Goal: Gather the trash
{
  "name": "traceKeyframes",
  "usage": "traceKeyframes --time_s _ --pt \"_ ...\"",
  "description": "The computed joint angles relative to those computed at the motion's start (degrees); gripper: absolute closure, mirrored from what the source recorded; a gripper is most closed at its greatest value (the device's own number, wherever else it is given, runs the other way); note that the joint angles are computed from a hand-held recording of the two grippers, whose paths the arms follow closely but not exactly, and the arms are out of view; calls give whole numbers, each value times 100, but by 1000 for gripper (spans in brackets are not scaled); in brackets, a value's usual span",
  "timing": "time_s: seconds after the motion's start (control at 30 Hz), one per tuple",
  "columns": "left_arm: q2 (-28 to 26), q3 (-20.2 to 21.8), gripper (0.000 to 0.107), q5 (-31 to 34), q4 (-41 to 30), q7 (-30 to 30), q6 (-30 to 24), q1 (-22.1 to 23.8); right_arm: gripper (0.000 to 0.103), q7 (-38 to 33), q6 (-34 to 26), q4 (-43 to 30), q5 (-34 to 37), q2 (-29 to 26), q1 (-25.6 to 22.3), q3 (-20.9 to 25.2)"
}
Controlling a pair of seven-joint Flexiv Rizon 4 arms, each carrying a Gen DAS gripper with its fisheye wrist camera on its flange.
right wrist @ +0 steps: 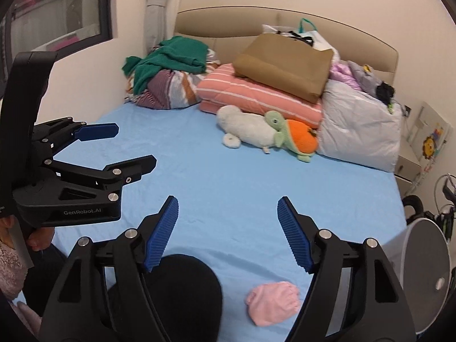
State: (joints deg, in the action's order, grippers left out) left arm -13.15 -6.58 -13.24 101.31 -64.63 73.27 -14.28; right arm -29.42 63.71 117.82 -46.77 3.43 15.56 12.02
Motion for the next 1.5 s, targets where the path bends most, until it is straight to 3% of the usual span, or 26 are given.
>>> traceKeyframes --time_s 0.23,0.53,0.7,0.93,1.5 --pt "419 622 23 436 460 -788 95 396 31 -253 481 -1161 -52 -1317 744 -106" --pt "756 1023 23 1210 778 -1868 46 948 31 -916 450 -2395 436 -2384 1705 -391" --pt "945 1085 21 1541 834 -2306 -195 1196 31 -1257 314 -2834 885 -2685 1986 -429" --pt "1090 1110 20 2252 838 -2827 -267 1392 30 -1230 234 -3121 914 -2881 2307 -663" --pt "1121 1199 20 2520 790 -3205 -580 1800 30 -1932 39 -3900 1310 -3424 2523 -673"
